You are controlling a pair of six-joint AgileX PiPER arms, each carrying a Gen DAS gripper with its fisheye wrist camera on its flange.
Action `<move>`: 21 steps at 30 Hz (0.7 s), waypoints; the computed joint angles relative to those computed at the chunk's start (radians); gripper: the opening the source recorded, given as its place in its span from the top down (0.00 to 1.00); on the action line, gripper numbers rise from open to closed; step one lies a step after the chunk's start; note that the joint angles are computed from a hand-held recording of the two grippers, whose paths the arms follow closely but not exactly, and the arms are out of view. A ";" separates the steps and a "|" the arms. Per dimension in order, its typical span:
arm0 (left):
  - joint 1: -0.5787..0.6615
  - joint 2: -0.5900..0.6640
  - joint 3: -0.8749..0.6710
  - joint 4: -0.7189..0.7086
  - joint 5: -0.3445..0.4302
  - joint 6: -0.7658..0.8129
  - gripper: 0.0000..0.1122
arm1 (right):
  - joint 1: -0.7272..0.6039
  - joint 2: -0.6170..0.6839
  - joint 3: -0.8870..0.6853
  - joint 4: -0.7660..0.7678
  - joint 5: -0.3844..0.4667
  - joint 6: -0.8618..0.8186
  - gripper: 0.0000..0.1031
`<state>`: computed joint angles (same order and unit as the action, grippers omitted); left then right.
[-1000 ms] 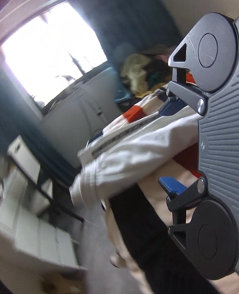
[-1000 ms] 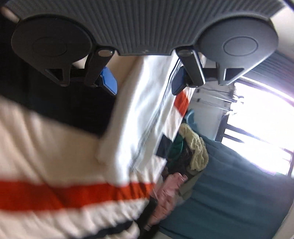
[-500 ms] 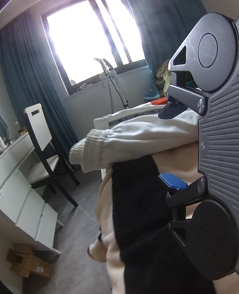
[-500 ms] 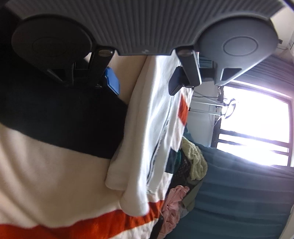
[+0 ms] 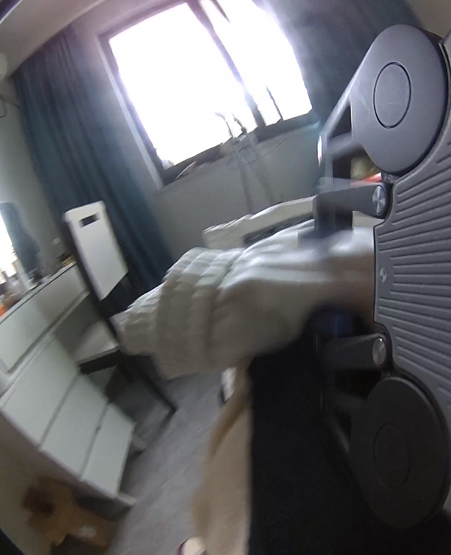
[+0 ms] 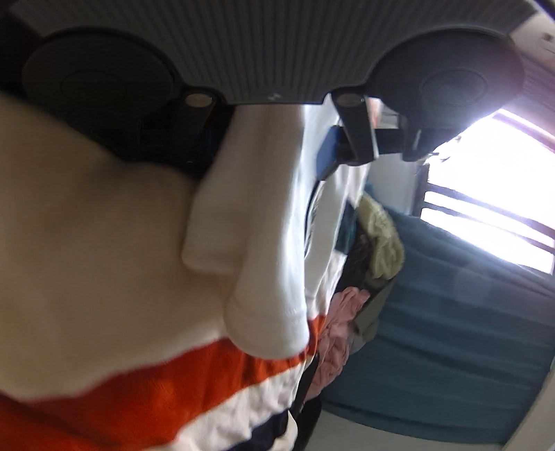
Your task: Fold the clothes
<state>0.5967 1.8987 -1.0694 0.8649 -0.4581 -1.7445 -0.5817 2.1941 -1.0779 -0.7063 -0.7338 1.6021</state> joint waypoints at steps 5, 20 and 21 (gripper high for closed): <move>-0.018 -0.051 0.038 -0.215 0.004 0.267 0.92 | -0.002 -0.038 0.043 0.046 0.001 -0.062 0.87; 0.470 -0.507 0.378 0.455 -0.360 -0.272 0.92 | -0.325 -0.349 0.391 -0.362 -0.161 0.164 0.88; 0.525 -0.529 0.395 0.507 -0.402 -0.282 0.92 | -0.349 -0.364 0.404 -0.404 -0.165 0.190 0.88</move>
